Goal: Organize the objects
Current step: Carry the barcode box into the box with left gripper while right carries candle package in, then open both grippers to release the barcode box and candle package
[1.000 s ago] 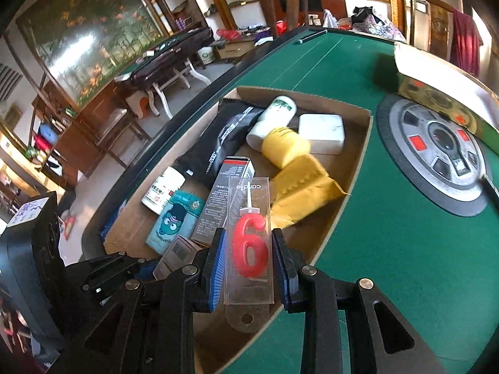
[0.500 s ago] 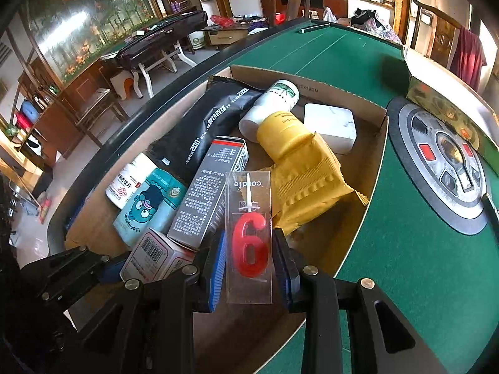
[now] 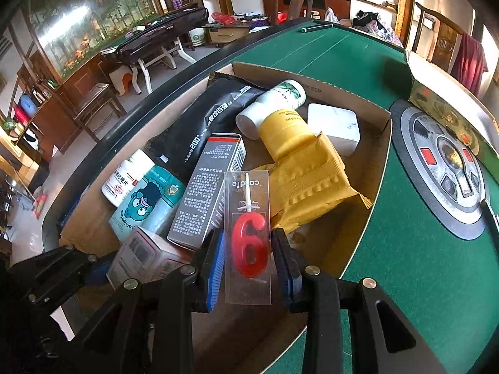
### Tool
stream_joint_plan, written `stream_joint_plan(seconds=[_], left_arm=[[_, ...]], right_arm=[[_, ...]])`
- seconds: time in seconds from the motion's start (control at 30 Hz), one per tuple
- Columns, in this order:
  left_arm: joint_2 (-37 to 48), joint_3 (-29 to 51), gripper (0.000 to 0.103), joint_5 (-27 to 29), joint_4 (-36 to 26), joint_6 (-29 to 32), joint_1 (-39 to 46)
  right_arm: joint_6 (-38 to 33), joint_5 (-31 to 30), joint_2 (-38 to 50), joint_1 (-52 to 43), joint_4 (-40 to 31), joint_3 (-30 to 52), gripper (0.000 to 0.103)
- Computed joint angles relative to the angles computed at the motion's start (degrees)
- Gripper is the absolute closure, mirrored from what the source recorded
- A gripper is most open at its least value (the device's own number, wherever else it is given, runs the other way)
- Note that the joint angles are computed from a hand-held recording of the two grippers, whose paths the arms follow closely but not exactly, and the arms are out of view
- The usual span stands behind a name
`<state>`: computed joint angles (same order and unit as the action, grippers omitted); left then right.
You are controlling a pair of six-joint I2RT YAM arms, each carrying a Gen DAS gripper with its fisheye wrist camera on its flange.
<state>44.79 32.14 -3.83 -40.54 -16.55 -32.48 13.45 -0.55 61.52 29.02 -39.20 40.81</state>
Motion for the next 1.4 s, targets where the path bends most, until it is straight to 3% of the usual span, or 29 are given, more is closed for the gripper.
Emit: stream_joint_plan(seconds=[0.2, 0.37, 0.43, 0.7, 0.8, 1.0, 1.4], left_arm=[[-0.8, 0.5, 0.067, -0.4, -1.3, 0.5, 0.5], [-1.9, 1.0, 0.052, -1.1, -2.3, 0.6, 1.1], [-2.3, 1.4, 0.038, -2.7, -3.0, 0.7, 1.4], [-4.5, 2.6, 0.023, -4.4, -4.5, 1.3, 2.6], [-5.4, 3.4, 0.020, -6.0, -5.5, 0.4, 1.8], [-6.7, 4.4, 0.015, -6.4, -7.0, -0.2, 2.5], [-10.4, 7.1, 0.014, -14.6, -13.0, -5.3, -7.5]], right_arm=[[0.2, 1.3, 0.9, 1.0, -0.1, 0.3, 0.067], [0.3, -0.6, 1.4, -0.3, 0.4, -0.3, 0.067], [0.2, -1.5, 1.1, -1.1, 0.3, -0.4, 0.067], [1.5, -2.3, -1.4, -0.8, -0.4, -0.3, 0.064], [2.4, -3.1, -3.4, -0.5, -0.3, -0.2, 0.056], [3.4, -3.8, -8.0, -0.4, -0.9, -0.1, 0.026], [4.6, -3.1, -17.2, -1.3, -5.8, -0.8, 0.021]])
